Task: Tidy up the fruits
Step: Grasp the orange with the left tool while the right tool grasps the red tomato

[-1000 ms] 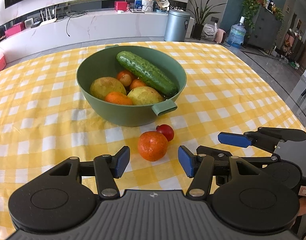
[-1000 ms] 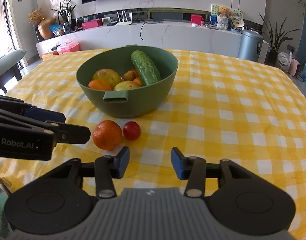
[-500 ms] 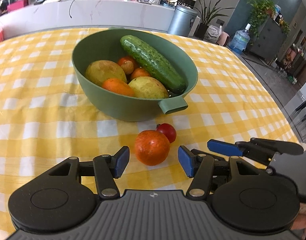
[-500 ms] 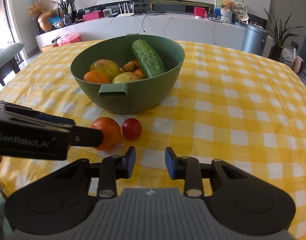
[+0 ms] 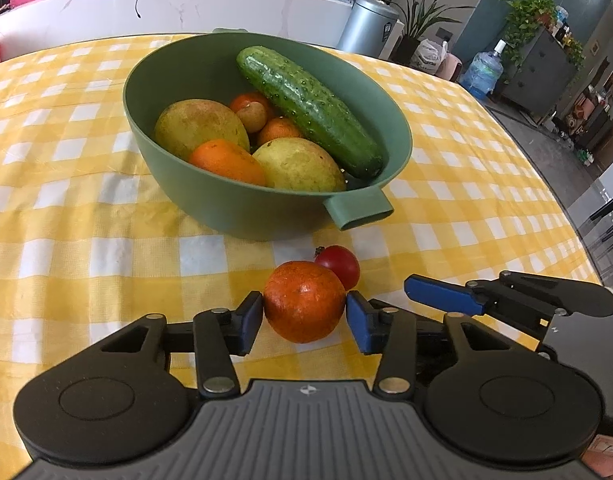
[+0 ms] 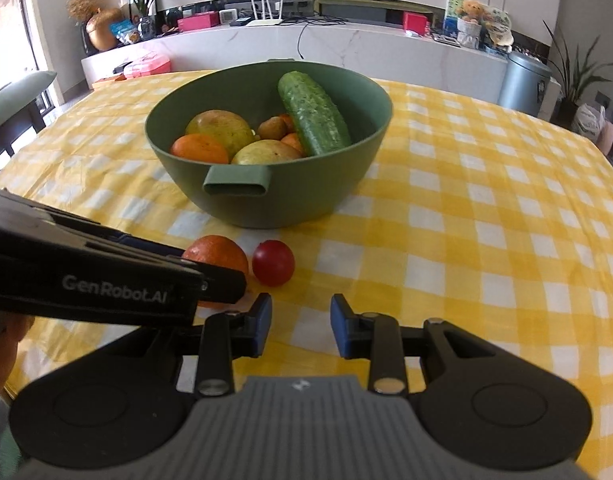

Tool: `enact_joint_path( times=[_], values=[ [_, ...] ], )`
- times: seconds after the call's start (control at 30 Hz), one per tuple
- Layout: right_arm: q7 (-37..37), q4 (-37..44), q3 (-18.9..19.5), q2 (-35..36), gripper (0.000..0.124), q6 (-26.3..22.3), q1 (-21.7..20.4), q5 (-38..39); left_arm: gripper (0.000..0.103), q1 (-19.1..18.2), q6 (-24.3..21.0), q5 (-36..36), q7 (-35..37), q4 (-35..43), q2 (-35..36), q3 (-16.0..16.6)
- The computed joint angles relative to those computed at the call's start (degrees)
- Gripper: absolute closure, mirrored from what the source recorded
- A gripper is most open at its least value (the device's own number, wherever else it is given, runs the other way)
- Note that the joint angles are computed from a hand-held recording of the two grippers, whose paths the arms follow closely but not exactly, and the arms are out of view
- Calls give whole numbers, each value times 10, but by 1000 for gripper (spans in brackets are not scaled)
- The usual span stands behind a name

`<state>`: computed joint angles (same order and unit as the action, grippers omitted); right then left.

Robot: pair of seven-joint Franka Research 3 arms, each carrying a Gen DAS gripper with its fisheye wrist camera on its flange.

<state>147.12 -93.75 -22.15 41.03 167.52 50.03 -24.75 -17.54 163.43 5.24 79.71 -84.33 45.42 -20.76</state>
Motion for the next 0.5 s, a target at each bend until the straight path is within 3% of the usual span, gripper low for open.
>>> enact_joint_path(
  times=[0.07,0.27,0.5],
  values=[
    [-7,6,2,4,95,1,-3,-1,53,6,-2,-3,5,-2,-1,-6],
    [-32,21,2,15,94,11,-5,2,54,-11,-12,15,-20,-16,-25,25],
    [-63,62,15,40,94,-3,-20,25,54,-10,-18,28,-45,-31,-47,39]
  ],
)
